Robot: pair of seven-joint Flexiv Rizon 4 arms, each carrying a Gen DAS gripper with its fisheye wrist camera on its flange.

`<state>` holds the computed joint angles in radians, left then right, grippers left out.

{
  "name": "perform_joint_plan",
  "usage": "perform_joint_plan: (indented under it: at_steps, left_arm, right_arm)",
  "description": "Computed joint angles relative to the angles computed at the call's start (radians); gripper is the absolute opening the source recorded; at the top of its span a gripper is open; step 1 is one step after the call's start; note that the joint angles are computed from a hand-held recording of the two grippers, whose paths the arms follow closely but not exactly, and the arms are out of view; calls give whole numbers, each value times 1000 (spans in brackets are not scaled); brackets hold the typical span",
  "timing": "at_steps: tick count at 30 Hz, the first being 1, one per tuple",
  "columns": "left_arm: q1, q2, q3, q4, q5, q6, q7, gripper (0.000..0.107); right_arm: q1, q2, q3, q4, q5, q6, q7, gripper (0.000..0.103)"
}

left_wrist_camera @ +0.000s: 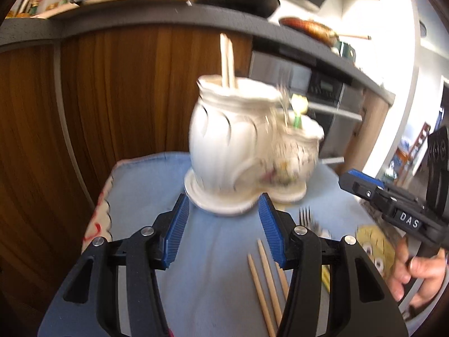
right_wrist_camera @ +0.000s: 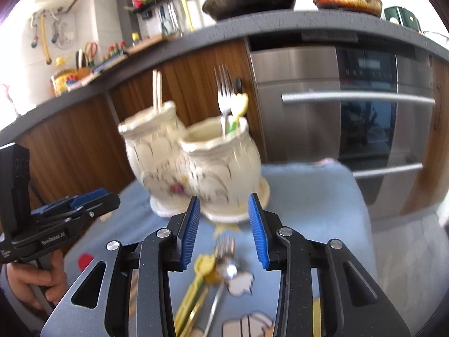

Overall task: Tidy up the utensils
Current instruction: 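Move both open tools back down toward the remaining utensils on the table, then grasp the silver flower-topped spoon with the right tool while the left tool grasps a chopstick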

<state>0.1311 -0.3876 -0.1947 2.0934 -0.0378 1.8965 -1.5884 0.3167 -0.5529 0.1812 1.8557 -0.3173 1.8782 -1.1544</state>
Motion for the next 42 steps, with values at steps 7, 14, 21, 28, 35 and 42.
perform_joint_plan:
  at_steps: [7, 14, 21, 28, 35, 42]
  left_arm:
    - [11, 24, -34, 56, 1, -94, 56, 50]
    - [21, 50, -63, 124, -37, -124, 98, 47]
    - [-1, 55, -50, 136, -70, -143, 132, 36]
    - [-62, 40, -2, 116, -98, -174, 168, 33]
    - [-239, 27, 187, 79, -105, -197, 171, 21]
    - [-280, 25, 275, 29, -78, -280, 204, 7]
  right_arm:
    - [23, 48, -19, 67, 10, -114, -18, 36]
    - [-11, 73, 32, 99, 14, -210, -63, 36]
    - [-51, 67, 113, 90, 40, -301, -133, 29]
    - [0, 80, 66, 93, 62, -322, -160, 20]
    - [-35, 75, 102, 64, 93, -374, -226, 11]
    - [-96, 79, 173, -7, 152, -547, -391, 8]
